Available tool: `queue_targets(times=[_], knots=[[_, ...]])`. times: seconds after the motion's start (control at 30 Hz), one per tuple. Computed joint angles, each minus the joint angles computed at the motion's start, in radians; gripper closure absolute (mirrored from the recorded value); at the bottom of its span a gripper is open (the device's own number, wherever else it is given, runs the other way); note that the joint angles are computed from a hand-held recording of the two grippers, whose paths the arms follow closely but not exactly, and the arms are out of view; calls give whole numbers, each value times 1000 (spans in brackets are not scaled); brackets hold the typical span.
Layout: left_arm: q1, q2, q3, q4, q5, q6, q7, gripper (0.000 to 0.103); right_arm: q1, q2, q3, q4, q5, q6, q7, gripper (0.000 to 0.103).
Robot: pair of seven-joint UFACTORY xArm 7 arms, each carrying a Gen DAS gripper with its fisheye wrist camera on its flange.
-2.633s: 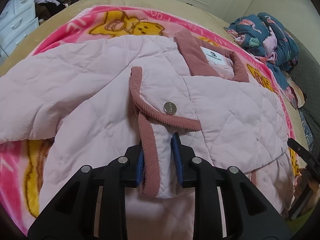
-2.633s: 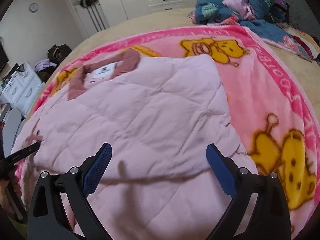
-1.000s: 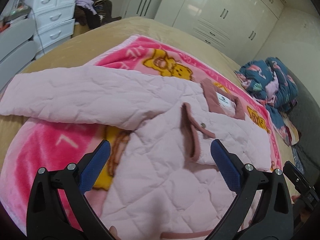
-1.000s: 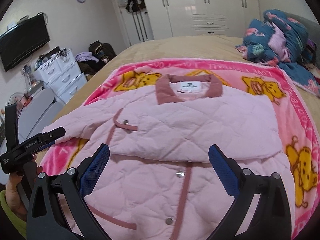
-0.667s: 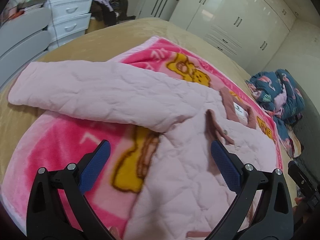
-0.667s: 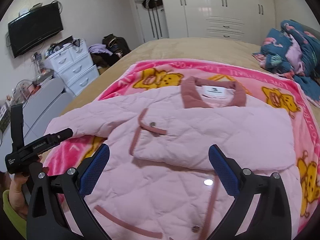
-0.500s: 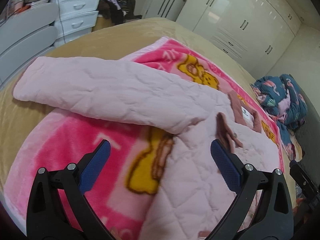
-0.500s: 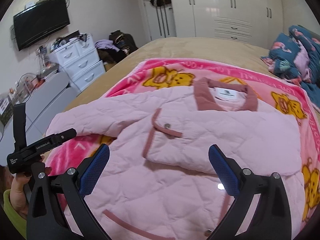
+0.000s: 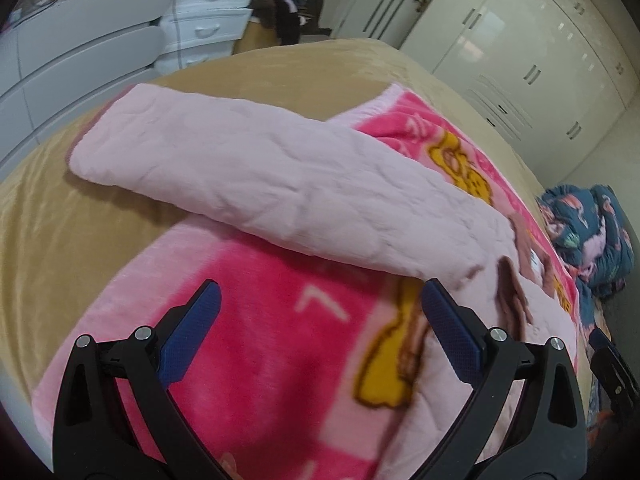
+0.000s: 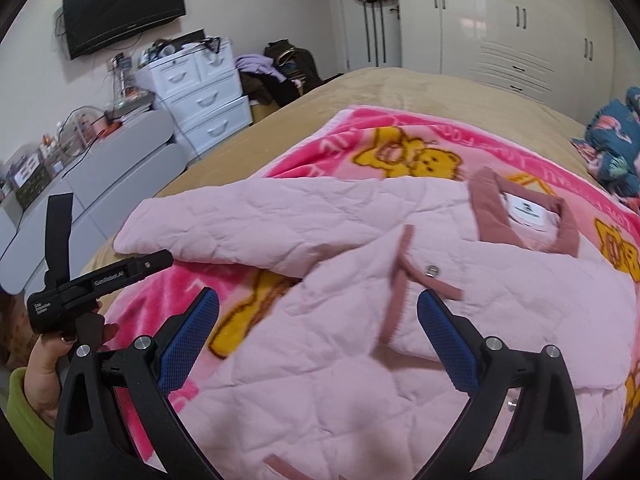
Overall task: Fold large clothes
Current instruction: 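Grasp the sleeve cuff nearest the left tool and lift it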
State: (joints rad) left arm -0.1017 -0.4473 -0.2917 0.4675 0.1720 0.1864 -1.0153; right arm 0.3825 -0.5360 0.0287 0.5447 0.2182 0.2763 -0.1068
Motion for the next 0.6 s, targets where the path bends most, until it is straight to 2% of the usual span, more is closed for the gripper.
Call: queue_targets(times=[0.27,0.33,0.5,0.6], knots=[[8,28,72,-34,-37,-21,47,9,27,84,36,45,-7,-19,11,4],[-15,46,123,-46,-75,-53,79,9,36,95,37,48,-5,-20,7,4],[22,97,152,-44,-115,-98,108,9,35,103,38,39,-6,-22,9,4],[126,127,106,-27,-82,-105,71,9,22,98,34,29,-10,-21,13,4]])
